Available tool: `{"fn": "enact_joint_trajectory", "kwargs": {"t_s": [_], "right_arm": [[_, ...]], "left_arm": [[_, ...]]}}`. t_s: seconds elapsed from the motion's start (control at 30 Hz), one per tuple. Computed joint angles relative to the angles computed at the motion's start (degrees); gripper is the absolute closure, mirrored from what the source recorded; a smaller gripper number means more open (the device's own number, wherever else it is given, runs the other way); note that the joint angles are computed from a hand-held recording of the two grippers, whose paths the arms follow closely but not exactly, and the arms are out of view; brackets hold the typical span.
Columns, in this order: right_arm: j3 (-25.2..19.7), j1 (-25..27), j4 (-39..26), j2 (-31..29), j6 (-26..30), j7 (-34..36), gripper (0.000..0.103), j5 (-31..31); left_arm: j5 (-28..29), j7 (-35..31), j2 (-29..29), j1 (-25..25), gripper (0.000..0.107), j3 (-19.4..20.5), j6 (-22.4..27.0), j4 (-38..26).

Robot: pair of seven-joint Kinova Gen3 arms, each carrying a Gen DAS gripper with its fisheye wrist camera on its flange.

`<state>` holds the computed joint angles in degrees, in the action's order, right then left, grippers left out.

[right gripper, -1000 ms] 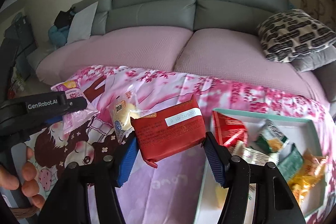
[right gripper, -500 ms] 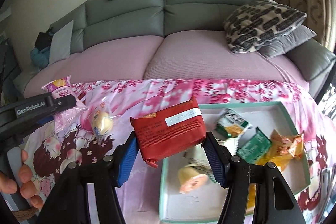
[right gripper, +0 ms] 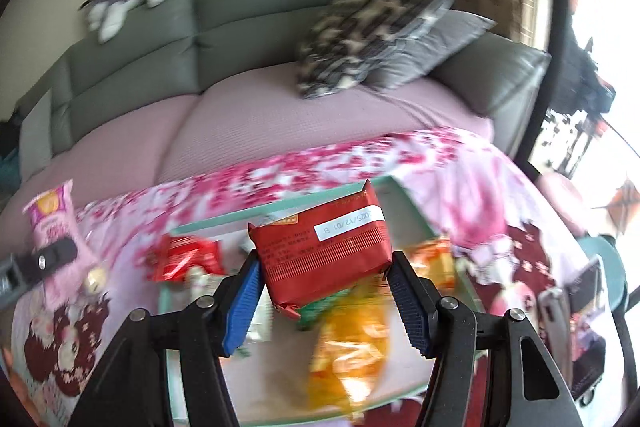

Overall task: Organize snacks
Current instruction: 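Carry the red box and pink packet over the tray with both grippers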

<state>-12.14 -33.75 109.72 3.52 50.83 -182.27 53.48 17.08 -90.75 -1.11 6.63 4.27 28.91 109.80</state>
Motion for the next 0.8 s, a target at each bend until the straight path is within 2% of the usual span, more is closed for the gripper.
{"fn": "enact_joint_trajectory", "kwargs": {"t_s": [0.13, 0.3, 0.53, 0.8], "right_arm": [[0.6, 1.7, 1.9, -1.7, 0.7, -1.0, 0.038, -0.6], [0.6, 4.1, 3.2, -2.6, -1.4, -0.9, 0.038, -1.5], [0.6, 4.4, 3.1, -0.6, -5.1, 0.3, 0.038, -1.0], [2.1, 3.2, 2.0, 1.9, -6.6, 2.0, 0.038, -1.4]], "left_arm": [[-1.6, 0.1, 1.5, 2.6, 0.063, 2.3, 1.0, -1.4], [-4.3, 0.7, 3.7, 5.4, 0.063, 4.0, 1.6, -2.6], [-10.5, 5.2, 6.7, 8.1, 0.063, 4.1, 0.2, -3.0], [-12.0, 6.9, 9.0, 8.5, 0.063, 4.0, 0.0, -3.8]]}}
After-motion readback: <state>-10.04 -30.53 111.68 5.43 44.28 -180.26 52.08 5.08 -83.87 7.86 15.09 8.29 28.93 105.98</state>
